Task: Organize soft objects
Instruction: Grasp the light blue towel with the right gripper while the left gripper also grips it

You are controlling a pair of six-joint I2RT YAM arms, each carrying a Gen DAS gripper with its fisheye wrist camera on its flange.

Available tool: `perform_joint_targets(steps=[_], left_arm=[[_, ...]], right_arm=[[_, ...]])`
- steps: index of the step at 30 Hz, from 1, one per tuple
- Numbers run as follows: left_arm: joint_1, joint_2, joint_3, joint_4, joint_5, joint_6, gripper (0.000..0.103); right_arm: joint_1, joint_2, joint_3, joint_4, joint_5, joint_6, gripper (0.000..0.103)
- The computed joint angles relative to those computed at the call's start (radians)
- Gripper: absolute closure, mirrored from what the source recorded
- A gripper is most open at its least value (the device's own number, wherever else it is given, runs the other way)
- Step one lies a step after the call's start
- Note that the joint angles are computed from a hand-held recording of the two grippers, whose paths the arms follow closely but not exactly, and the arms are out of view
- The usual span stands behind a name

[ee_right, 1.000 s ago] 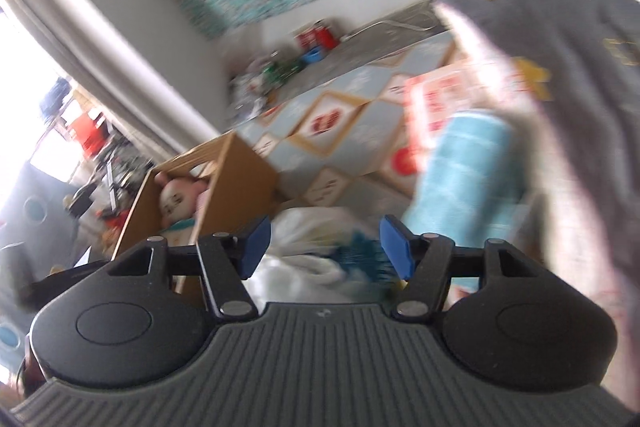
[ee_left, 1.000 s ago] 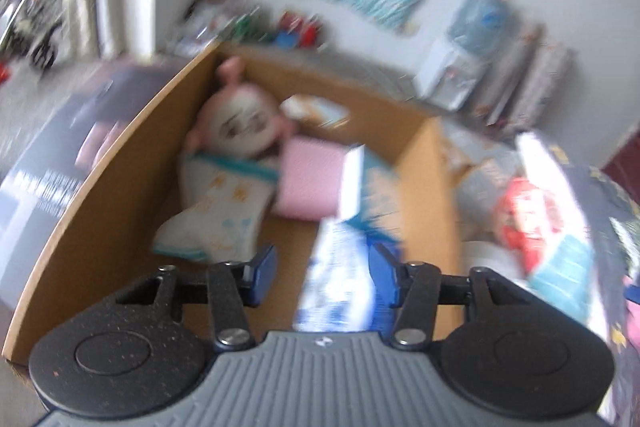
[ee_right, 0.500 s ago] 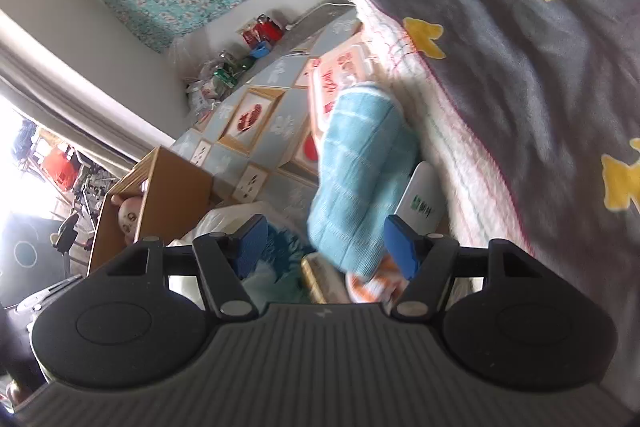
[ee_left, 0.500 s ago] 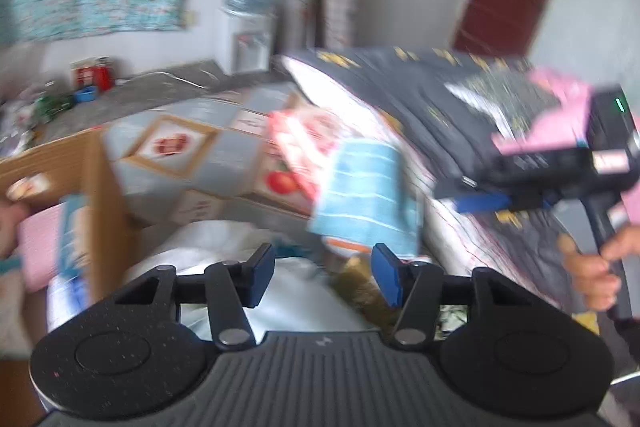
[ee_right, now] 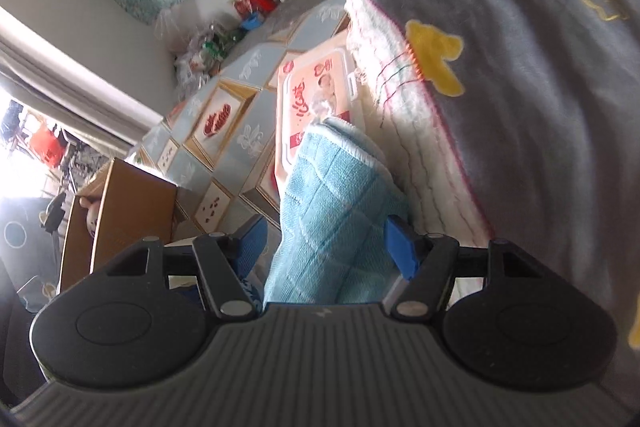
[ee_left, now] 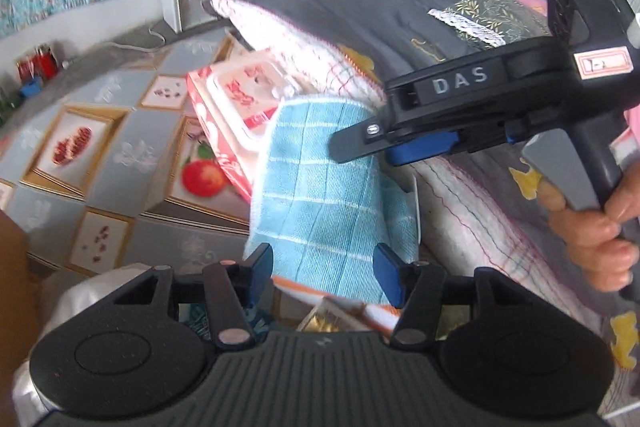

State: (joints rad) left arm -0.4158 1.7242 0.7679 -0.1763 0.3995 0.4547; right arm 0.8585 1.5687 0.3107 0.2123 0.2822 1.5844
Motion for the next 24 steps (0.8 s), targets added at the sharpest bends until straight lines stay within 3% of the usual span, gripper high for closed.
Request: perform_joint_targets(steps=[3, 5, 6, 9, 14, 16, 18, 23, 24], left_arm=[[-0.018, 0.042, 0.011, 0.025, -0.008, -0.008, 0.046], [-0.029, 0.062, 0.016, 0.035, -0.012, -0.006, 0.044], [-0.035, 0.070, 0.020, 0.039, -0.014, -0.004, 0.041], [-0.054, 0.095, 0.031, 0.053, -0.017, 0.001, 0.032], [-0.082, 0.143, 0.056, 0.073, -0.038, -0.028, 0.032], [-0.078, 0.140, 0.049, 0.089, -0.027, -0.035, 0.037], [-0.069, 0.127, 0.038, 0.094, -0.012, -0.035, 0.052], [-0.043, 0.024, -0.014, 0.079, 0.021, -0.022, 0.080], [-0.039, -0.011, -0.032, 0.080, 0.023, -0.016, 0.081]], right_arm=[[-0.053, 0.102, -0.005, 0.128, -0.050, -0.048, 0.046], [-0.065, 0.160, -0.007, 0.198, -0.058, -0.078, 0.070], [-0.052, 0.172, -0.008, 0.214, -0.050, -0.078, 0.077], [-0.023, 0.199, -0.032, 0.292, -0.024, -0.053, 0.086], [0.009, 0.182, -0.102, 0.452, 0.006, -0.018, 0.090], [0.025, 0.161, -0.119, 0.487, 0.022, -0.011, 0.091], [0.041, 0.132, -0.120, 0.481, 0.035, -0.004, 0.091], [0.095, 0.002, -0.094, 0.352, 0.089, 0.008, 0.091], [0.105, -0.028, -0.079, 0.309, 0.101, 0.006, 0.091]])
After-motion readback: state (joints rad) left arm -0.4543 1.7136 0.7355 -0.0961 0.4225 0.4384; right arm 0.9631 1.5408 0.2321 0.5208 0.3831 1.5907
